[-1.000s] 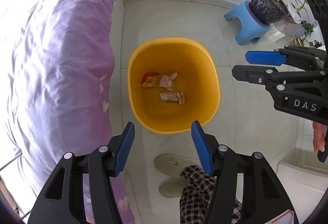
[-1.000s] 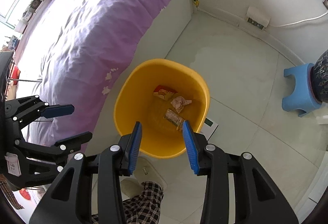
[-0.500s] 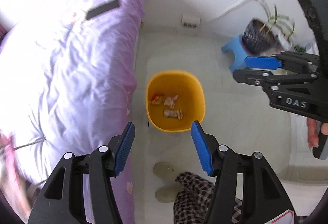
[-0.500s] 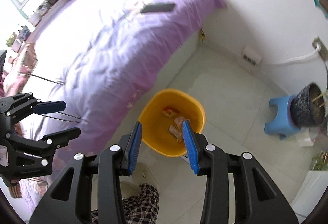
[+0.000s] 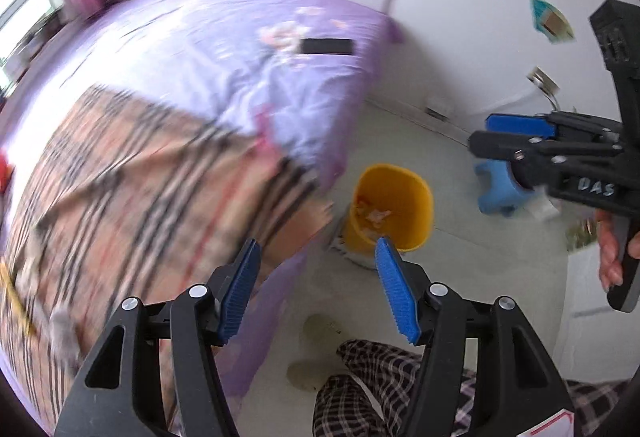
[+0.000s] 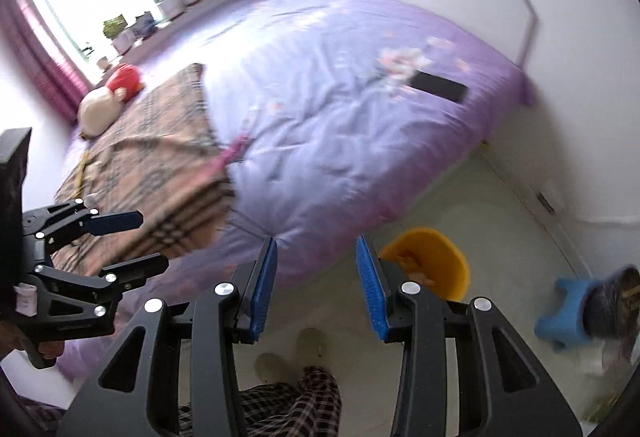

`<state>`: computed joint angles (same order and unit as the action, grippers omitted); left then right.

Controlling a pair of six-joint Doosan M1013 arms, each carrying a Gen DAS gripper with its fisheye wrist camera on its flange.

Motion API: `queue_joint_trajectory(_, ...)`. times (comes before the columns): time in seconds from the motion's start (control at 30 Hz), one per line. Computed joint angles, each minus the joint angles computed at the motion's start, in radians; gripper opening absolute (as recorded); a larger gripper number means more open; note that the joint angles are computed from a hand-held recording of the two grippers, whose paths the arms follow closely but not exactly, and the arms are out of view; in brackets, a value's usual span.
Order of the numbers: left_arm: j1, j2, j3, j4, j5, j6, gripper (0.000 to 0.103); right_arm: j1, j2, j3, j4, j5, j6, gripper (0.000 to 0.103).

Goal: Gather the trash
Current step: 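Move both open tools back over the plaid blanket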

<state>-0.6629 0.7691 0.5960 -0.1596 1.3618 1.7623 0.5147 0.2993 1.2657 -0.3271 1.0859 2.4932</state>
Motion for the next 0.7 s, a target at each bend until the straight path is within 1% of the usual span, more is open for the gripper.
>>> queue_joint_trajectory(0.3, 0.052, -0.148, 0.236, 0.099, -0.13, -0.237, 0.06, 0.028, 0.097, -0.159, 0.109, -0.005, -0.234, 0.043)
queue_joint_trajectory(0.57, 0.098, -0.258, 0.416, 0.187, -0.188, -0.481, 0.06, 0.05, 0.186, -0.308, 0.212, 0.015, -0.439, 0.043)
queue_joint_trajectory(0.7, 0.114, -0.288, 0.475, 0.221, -0.201, -0.581, 0.06, 0.055, 0.236, -0.384, 0.268, 0.029, -0.532, 0.043)
